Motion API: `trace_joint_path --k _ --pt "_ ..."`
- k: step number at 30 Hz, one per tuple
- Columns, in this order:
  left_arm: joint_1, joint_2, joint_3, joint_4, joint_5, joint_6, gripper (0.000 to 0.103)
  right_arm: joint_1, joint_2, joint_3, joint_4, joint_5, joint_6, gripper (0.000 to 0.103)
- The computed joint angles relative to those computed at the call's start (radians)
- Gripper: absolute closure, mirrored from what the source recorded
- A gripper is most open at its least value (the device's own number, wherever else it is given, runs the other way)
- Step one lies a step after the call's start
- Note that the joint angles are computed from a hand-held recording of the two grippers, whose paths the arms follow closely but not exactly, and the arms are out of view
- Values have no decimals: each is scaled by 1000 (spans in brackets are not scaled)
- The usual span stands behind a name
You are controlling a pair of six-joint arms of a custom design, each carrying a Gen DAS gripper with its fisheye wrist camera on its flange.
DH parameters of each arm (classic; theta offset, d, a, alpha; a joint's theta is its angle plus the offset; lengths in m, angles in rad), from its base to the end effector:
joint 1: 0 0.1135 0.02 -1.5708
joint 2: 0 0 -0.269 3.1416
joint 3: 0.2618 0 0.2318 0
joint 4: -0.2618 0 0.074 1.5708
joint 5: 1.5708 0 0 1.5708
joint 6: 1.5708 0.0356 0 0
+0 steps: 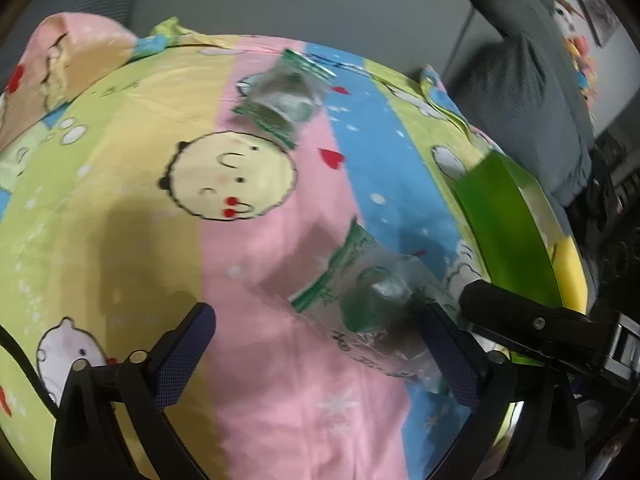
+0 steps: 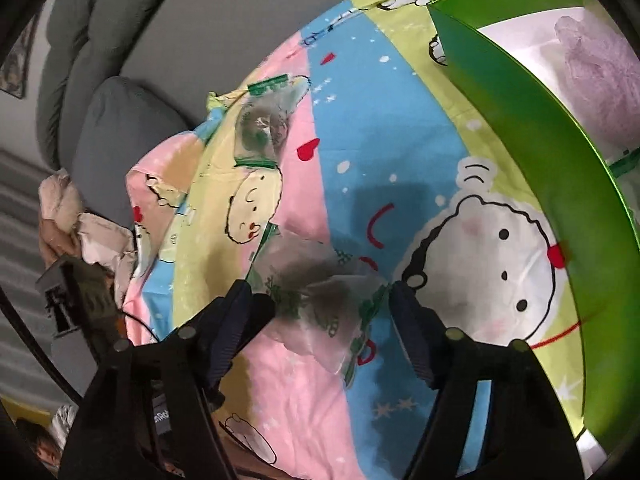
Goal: Organize objects
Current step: 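Lift the zip bag with the right gripper toward the green box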
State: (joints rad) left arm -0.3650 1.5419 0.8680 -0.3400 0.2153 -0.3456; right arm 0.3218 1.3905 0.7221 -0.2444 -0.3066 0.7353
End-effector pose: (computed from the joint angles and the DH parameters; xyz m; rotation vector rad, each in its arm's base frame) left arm 0.2608 -0.1078 0.1972 0.1073 2.6425 -0.5307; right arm 0.2344 0.0895 0.2011 0.4011 2.5831 0.7977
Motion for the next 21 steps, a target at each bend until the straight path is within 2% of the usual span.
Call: trace_joint_path --k 1,3,5,9,12,15,18,21 --pt "-11 0 0 8 -5 -4 5 -19 -1 -14 7 -29 8 31" --pt "-28 -8 -10 34 -23 -16 15 -54 2 -43 39 -100 46 31" --pt "-25 -7 -11 39 0 -18 21 -65 12 -63 105 -167 66 31" --pt "-32 4 -29 74 38 -12 24 -17 61 -27 90 -105 101 31" --pt "-69 5 -24 75 29 -9 33 -7 59 -24 79 -95 37 30" --pt "-143 3 19 22 -42 11 35 -44 65 -54 108 -150 61 36" --pt "-184 -21 6 28 -114 36 35 -29 88 -57 153 -137 85 37" --pt "-153 -53 -33 76 -70 17 35 15 77 -19 111 -94 76 37"
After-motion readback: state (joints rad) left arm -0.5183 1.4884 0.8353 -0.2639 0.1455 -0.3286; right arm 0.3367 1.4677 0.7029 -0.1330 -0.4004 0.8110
